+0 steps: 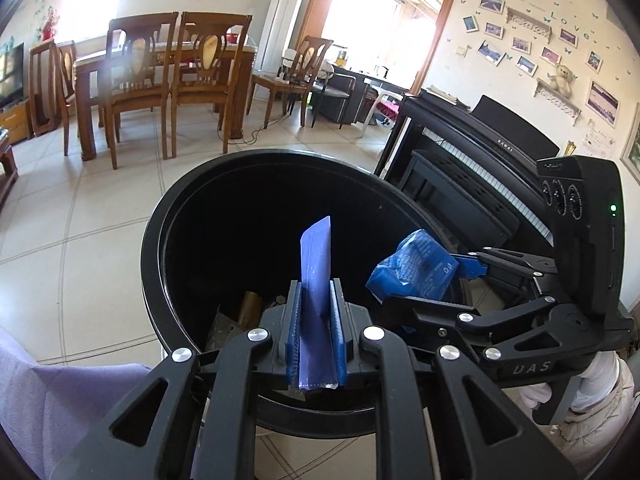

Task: Collect trash
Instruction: 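Open both grippers to drop the tube and wrapper into the bin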

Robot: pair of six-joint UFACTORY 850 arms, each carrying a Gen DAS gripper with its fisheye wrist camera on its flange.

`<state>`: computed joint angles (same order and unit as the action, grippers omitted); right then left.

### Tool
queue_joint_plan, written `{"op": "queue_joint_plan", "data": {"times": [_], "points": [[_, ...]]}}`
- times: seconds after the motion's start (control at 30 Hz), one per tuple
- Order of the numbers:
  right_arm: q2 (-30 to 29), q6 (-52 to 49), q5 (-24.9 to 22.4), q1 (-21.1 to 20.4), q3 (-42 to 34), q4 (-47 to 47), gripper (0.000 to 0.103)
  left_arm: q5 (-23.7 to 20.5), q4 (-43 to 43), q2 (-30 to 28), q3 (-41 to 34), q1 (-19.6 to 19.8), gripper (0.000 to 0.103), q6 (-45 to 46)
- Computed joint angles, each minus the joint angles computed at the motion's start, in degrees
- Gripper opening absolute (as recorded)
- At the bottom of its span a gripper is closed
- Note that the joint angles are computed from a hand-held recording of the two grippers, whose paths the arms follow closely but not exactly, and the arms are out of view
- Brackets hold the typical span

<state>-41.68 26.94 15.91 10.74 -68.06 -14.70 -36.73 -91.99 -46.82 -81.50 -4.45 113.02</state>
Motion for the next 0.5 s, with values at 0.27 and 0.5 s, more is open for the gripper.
{"op": "queue_joint_plan", "data": {"times": [0.27, 0.5], "points": [[-0.22, -2.1, -1.46, 0.17, -0.85, 2.37, 0.08, 1.57, -7.7, 1.42, 2.32, 0.07, 0.071, 6.29], [0.65, -8.26, 0.24, 0.83, 0.18, 9.87, 0.086, 2.59, -17.61, 4.21, 6.27, 0.37, 0.085, 17.79]]}}
